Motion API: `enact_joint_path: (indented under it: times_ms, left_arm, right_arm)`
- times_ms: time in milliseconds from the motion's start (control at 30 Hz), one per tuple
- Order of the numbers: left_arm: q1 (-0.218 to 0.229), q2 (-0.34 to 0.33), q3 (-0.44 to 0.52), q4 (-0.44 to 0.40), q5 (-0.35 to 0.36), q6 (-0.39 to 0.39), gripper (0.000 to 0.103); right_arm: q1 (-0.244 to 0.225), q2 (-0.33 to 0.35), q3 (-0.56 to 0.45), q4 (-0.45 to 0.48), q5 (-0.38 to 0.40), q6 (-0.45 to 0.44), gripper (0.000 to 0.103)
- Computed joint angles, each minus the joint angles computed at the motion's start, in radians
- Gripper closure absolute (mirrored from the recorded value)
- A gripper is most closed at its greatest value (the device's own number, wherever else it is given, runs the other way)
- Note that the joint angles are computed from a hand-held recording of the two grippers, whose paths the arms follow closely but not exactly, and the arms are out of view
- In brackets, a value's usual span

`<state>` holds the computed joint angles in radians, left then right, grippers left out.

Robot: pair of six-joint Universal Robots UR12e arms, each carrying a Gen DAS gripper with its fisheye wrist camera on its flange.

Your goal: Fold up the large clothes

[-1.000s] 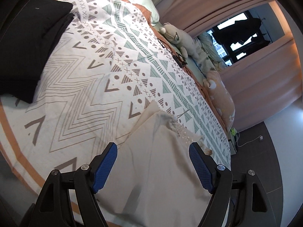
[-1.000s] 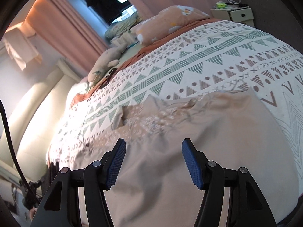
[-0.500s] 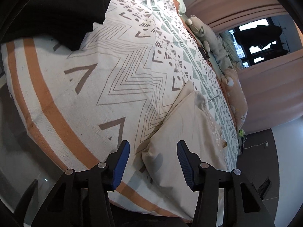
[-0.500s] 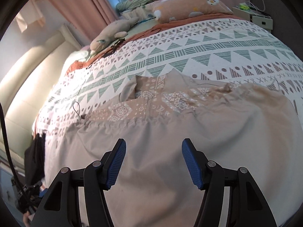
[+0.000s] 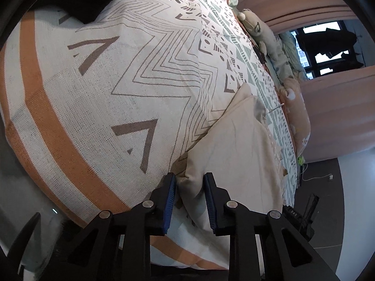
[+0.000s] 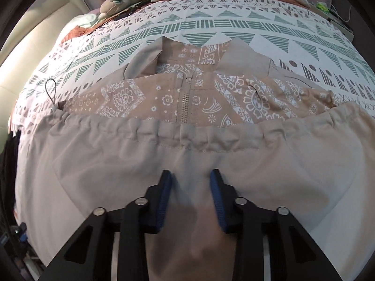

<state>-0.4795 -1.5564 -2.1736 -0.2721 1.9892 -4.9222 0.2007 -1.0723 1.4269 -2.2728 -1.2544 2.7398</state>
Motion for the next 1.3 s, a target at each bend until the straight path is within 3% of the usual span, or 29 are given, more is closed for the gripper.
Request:
enact_joint_path:
  times_ms: [33, 100, 433, 700, 800, 833, 967, 1000, 1167, 1233, 1300]
  left_arm:
    - [-0.002, -0.002, -0.001, 0.004, 0.004, -0.004, 0.079]
    - [-0.006, -0.004, -0.002, 0.008, 0.012, -0.008, 0.080]
    - [-0.012, -0.005, -0.008, 0.022, 0.018, -0.022, 0.081]
    - [-0.009, -0.005, -0.015, 0.050, 0.011, -0.020, 0.081]
    - [-0.010, -0.004, -0.029, 0.119, 0.007, 0.007, 0.080]
    - [-0.010, -0.003, -0.033, 0.142, 0.004, 0.015, 0.078]
    - [-0.024, -0.013, -0.043, 0.245, 0.033, 0.031, 0.032]
    - [-0.027, -0.015, -0.040, 0.246, 0.043, 0.033, 0.027]
    - [-0.006, -0.015, -0.026, 0.183, -0.041, 0.043, 0.028]
    - [-0.011, -0.027, -0.024, 0.211, -0.028, 0.047, 0.028]
    - [-0.003, -0.031, -0.020, 0.209, -0.037, 0.050, 0.035]
  right_arm:
    - [-0.001, 0.000, 0.001, -0.003, 0.006, -0.007, 0.096]
    - [-0.007, 0.002, -0.009, 0.016, 0.027, -0.006, 0.099]
    - [-0.008, 0.004, -0.059, -0.058, 0.076, 0.037, 0.100]
    - [0.003, 0.066, -0.100, 0.000, 0.049, 0.089, 0.100]
    - [-0.007, 0.080, -0.091, -0.006, 0.085, 0.111, 0.102]
    - [-0.009, 0.080, -0.089, -0.012, 0.091, 0.114, 0.102]
    - [-0.011, 0.089, -0.116, 0.040, 0.107, 0.116, 0.102]
    - [-0.012, 0.093, -0.124, 0.052, 0.110, 0.115, 0.102]
    - [-0.009, 0.103, -0.148, 0.072, 0.113, 0.119, 0.102]
    - [-0.007, 0.105, -0.149, 0.064, 0.110, 0.120, 0.102]
    - [-0.006, 0.105, -0.144, 0.052, 0.110, 0.120, 0.102]
